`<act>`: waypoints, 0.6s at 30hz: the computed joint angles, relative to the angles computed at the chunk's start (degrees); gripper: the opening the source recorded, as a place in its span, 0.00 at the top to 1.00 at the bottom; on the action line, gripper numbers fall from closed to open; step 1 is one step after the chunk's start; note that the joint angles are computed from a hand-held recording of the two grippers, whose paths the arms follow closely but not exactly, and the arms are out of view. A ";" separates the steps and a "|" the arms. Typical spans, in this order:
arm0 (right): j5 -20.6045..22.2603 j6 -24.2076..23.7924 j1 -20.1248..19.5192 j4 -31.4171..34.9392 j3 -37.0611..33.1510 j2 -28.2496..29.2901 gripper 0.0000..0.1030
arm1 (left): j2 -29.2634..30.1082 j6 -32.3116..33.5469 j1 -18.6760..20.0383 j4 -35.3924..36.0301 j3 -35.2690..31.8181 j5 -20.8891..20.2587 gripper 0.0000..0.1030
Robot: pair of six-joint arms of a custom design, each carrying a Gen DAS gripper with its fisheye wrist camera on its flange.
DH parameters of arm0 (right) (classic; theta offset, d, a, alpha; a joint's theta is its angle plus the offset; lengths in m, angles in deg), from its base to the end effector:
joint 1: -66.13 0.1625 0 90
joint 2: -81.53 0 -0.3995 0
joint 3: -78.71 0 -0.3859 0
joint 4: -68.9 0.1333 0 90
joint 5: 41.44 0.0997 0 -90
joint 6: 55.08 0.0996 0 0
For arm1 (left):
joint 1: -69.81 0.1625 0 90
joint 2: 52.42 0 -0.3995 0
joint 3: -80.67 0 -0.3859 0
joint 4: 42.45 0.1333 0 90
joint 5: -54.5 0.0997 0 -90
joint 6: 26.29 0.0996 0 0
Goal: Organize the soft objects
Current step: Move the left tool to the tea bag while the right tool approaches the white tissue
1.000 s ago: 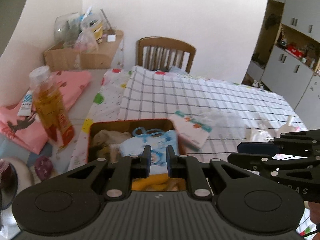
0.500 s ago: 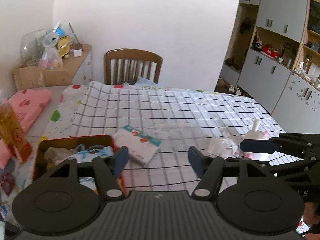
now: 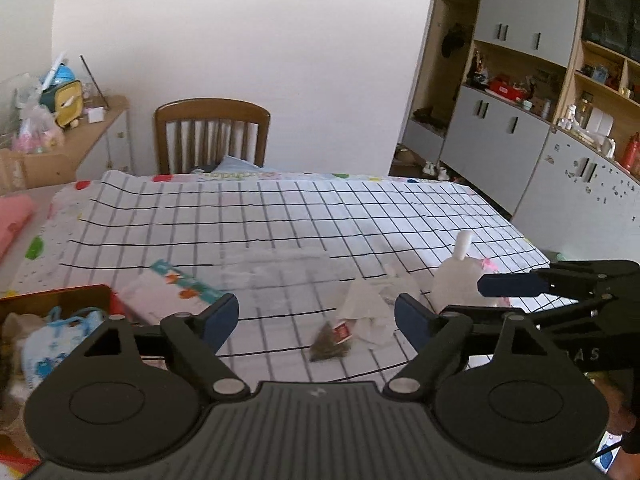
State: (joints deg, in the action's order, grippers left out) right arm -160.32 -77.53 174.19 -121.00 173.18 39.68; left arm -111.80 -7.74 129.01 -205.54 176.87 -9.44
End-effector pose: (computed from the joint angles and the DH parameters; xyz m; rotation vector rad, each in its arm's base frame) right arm 0.2867 -0.6045 0.1365 0.5829 -2.3687 1.0364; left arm -0.1786 -0.6453 0.2619 0.9117 2.4592 -0.9163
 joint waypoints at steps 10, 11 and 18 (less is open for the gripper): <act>1.03 0.64 -3.41 3.12 -3.35 0.67 0.16 | 5.96 -0.78 -0.20 0.46 -3.15 4.80 0.16; 1.30 0.52 -3.73 3.70 -3.85 0.72 0.16 | 6.49 -1.09 -0.12 1.40 -3.78 5.31 0.16; 2.72 0.81 -5.23 8.87 -10.35 3.04 0.10 | 8.43 -0.67 1.69 -0.23 -4.79 2.35 0.00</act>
